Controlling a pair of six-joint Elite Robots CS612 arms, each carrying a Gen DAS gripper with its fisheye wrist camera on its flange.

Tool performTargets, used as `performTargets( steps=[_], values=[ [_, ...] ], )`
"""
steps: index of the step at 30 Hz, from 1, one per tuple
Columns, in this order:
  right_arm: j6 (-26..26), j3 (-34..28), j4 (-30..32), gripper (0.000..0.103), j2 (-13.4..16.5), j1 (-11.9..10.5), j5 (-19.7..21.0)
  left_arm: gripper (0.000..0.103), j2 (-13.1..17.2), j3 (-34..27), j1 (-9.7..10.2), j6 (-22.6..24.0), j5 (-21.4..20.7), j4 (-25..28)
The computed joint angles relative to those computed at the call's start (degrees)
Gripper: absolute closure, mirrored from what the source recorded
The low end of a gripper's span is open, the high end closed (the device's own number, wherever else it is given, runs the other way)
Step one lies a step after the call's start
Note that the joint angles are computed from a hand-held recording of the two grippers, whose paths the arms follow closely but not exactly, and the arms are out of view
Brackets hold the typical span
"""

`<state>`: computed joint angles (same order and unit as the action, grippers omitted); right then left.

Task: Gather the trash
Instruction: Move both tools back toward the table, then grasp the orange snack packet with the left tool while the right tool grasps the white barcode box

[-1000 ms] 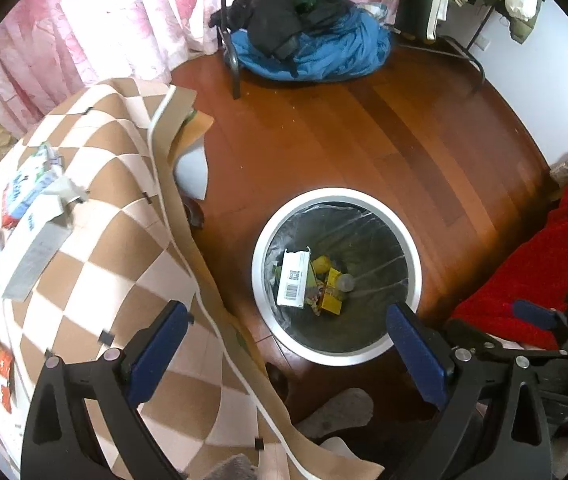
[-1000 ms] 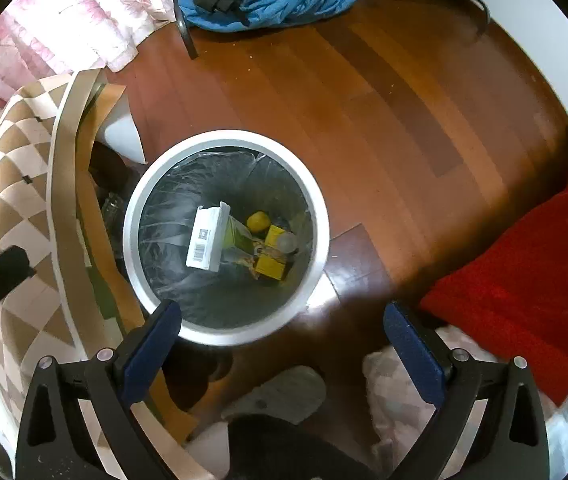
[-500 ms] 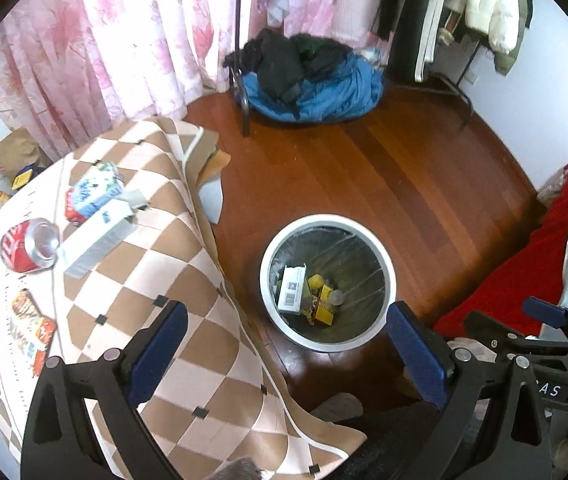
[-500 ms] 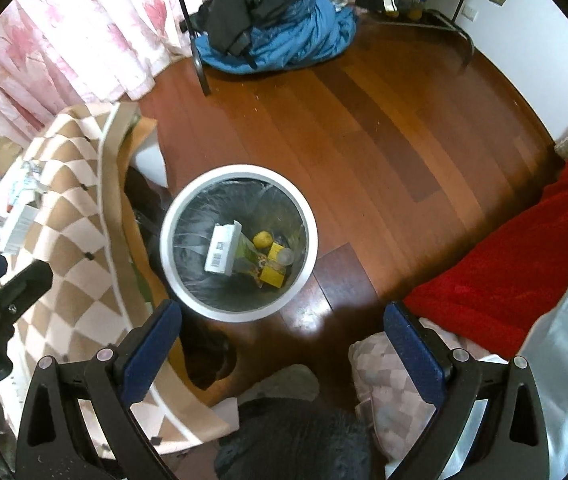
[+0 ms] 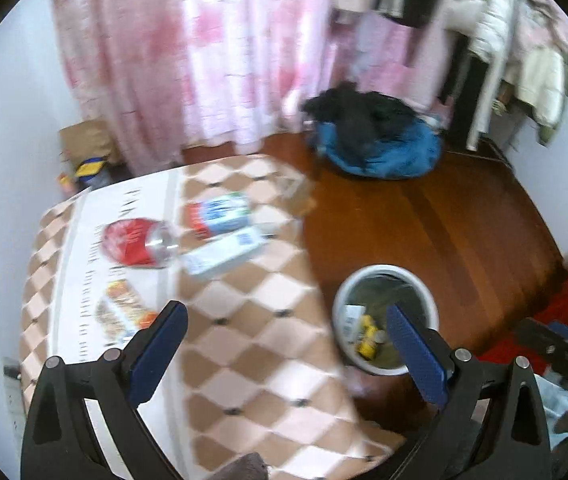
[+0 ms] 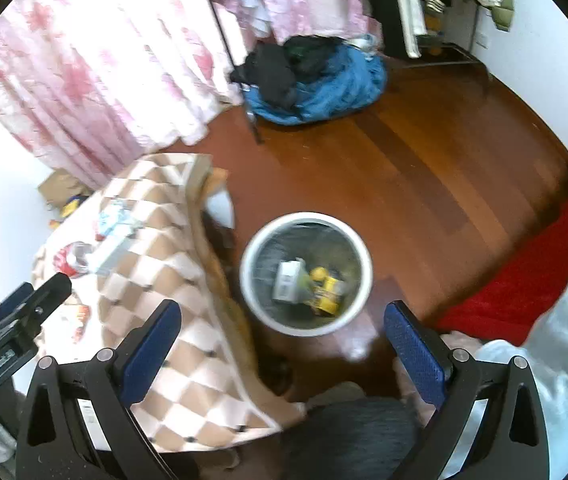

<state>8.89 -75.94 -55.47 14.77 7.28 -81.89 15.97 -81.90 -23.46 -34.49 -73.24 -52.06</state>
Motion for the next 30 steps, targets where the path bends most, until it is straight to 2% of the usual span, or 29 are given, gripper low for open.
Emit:
performTargets(
  steps=[4, 9, 14, 17, 18, 19, 21, 25, 26, 28, 30],
  values=[
    [-0.7, 3.7, -1.3, 0.001, -0.7, 2.4, 2.8, 0.001, 2.0, -2.8, 3.11, -2.8, 1.4, 5.6],
    [0.8, 11.3, -4.3, 0.001, -1.6, 5.6, 6.4, 0.0, 4.7, -5.1, 7.3, -8.6, 0.8, 12.0],
    [4.0, 24.2, -10.7, 0.001, -4.1, 8.9, 9.4, 0.0, 6.9, -6.1, 10.82, -13.8, -1.2, 15.9],
    [7.0, 32.4, -16.3, 0.002, -6.3, 10.4, 9.5, 0.0, 8.0, -6.8, 12.52, -16.6, -4.0, 15.7],
    [8.6, 35.3, -18.8, 0.008, -7.0, 10.9, 9.4, 0.0, 8.2, -7.0, 12.92, -17.3, -5.0, 15.5],
    [9.9, 38.2, -20.8, 0.018, -7.9, 11.3, 9.0, 0.0, 8.5, -7.2, 13.21, -17.7, -5.8, 15.2],
    [12.2, 43.9, -23.8, 0.027, -9.9, 11.8, 8.6, 0.0, 8.9, -7.4, 13.73, -18.3, -7.4, 14.4],
    [14.6, 53.2, -28.4, 0.027, -13.3, 12.5, 8.4, 0.0, 9.0, -7.1, 13.86, -18.0, -10.5, 12.7],
    [14.3, 53.5, -28.4, 0.029, -13.4, 12.5, 8.6, 0.0, 9.1, -6.9, 13.85, -18.0, -11.1, 12.3],
    [12.0, 53.5, -28.6, 0.044, -13.4, 12.6, 8.6, 0.0, 9.1, -6.6, 13.82, -18.0, -12.4, 11.5],
    [9.5, 53.0, -26.5, 0.047, -13.4, 12.3, 9.4, 0.0, 9.1, -5.8, 14.02, -18.2, -14.4, 10.3]
  ],
)
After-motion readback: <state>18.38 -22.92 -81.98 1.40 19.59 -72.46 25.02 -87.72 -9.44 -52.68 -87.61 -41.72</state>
